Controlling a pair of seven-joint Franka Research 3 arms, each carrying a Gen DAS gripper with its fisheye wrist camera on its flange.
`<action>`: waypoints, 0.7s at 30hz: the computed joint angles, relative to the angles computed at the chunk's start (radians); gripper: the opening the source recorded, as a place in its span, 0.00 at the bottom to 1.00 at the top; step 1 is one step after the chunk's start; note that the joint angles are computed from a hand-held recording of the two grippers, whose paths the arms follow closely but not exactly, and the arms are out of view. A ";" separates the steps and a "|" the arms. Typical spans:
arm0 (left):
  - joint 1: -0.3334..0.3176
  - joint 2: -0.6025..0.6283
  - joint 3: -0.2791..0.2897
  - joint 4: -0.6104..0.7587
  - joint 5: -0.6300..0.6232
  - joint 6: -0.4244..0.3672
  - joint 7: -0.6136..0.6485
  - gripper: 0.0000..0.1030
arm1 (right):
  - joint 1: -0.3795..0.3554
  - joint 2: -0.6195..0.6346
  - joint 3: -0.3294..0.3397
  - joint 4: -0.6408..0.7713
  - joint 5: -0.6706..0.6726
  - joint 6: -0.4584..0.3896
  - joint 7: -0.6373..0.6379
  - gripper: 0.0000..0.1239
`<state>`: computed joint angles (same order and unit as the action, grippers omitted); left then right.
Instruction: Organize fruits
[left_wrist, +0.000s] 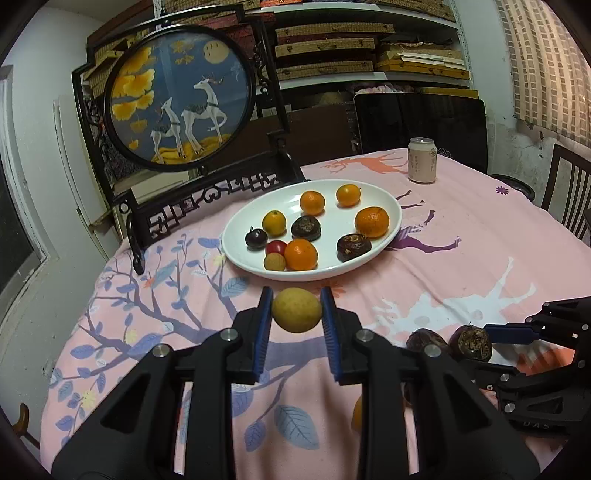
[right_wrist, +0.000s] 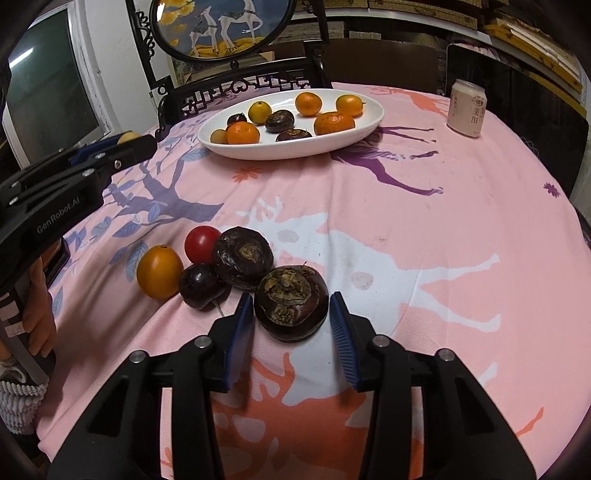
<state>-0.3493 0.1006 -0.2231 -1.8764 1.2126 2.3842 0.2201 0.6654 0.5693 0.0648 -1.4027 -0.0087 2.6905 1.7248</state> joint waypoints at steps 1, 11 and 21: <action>-0.002 -0.002 0.000 -0.001 0.009 -0.004 -0.004 0.25 | 0.002 -0.001 -0.002 -0.002 -0.003 0.002 0.001 0.35; -0.007 -0.015 -0.007 -0.008 0.059 -0.029 -0.037 0.25 | 0.002 -0.016 -0.004 -0.026 0.001 0.038 0.008 0.34; -0.006 -0.030 -0.015 -0.020 0.086 -0.046 -0.063 0.25 | -0.008 -0.027 -0.004 -0.042 0.019 0.074 0.030 0.33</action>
<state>-0.3554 0.0708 -0.2377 -1.8966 1.2982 2.3381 0.1575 0.6572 0.5424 0.0610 -1.4442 0.0106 2.7641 1.7549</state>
